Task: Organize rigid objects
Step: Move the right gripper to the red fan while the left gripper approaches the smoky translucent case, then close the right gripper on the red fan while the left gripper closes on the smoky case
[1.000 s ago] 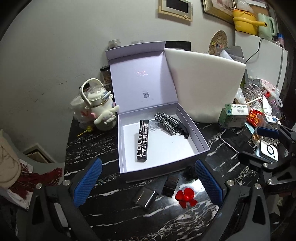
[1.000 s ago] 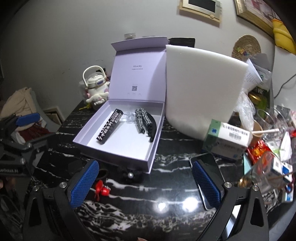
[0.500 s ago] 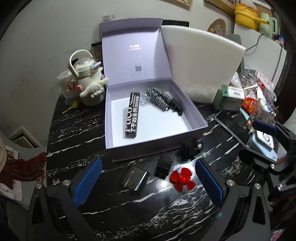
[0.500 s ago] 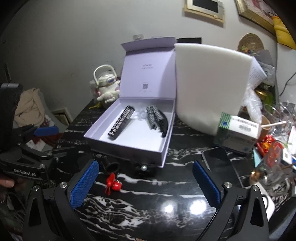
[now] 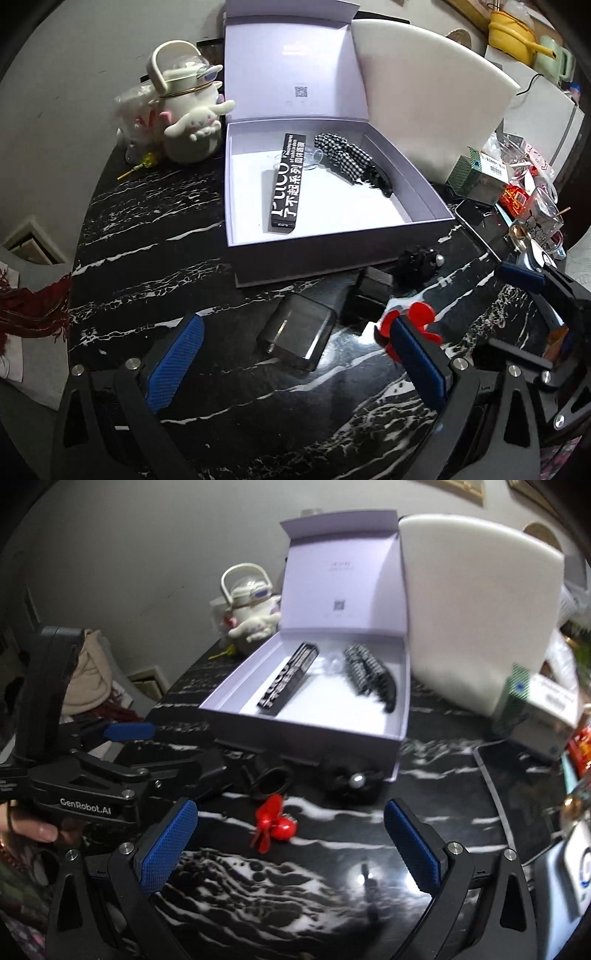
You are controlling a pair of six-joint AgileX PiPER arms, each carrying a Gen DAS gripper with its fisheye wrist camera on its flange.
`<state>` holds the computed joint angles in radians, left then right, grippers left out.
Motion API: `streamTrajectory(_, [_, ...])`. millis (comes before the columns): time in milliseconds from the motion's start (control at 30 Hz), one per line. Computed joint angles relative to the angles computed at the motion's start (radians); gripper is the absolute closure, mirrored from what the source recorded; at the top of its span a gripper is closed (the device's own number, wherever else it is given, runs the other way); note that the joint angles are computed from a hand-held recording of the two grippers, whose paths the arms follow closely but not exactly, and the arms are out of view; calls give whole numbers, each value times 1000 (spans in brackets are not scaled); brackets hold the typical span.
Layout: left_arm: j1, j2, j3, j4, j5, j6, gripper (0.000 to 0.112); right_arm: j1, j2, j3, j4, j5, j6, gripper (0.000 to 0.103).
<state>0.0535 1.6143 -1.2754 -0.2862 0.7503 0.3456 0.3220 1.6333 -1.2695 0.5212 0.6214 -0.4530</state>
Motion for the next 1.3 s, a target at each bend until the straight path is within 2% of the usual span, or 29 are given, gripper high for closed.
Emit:
streamTrajectory(100, [-26, 12, 9, 94, -40, -64, 10, 22, 26, -2, -23, -14, 14, 0])
streamTrajectory(300, [-35, 54, -5, 93, -41, -49, 10, 40, 100, -39, -47, 15, 36, 6])
streamTrajectory(367, [-39, 67, -12, 99, -40, -54, 17, 33, 123, -56, -37, 41, 31, 7])
streamTrajectory(467, [-39, 86, -26, 89, -30, -54, 20, 32, 147, -68, -43, 48, 39, 11])
streamTrajectory(567, [-43, 96, -25, 83, -32, -46, 22, 44, 155, -59, -81, 11, 76, 15])
streamTrajectory(600, [-45, 98, -24, 80, -32, -41, 26, 54, 154, -48, -115, -18, 106, 16])
streamTrajectory(633, [-43, 104, -28, 69, -26, -29, 34, 60, 157, -47, -138, -31, 127, 18])
streamTrajectory(733, [-40, 120, -35, 46, -8, -12, 38, 56, 179, -62, -102, -17, 101, 28])
streamTrajectory(833, [-37, 123, -31, 22, -3, 9, 53, 63, 181, -62, -113, -25, 111, 44])
streamTrajectory(900, [-35, 117, -17, 8, -11, 22, 57, 58, 176, -54, -79, -26, 81, 61])
streamTrajectory(967, [-30, 108, -1, -24, -15, 48, 59, 51, 163, -33, -32, -36, 37, 72])
streamTrajectory(1300, [-50, 56, 67, -52, -1, 83, 64, 33, 104, 34, -36, -32, 11, 72])
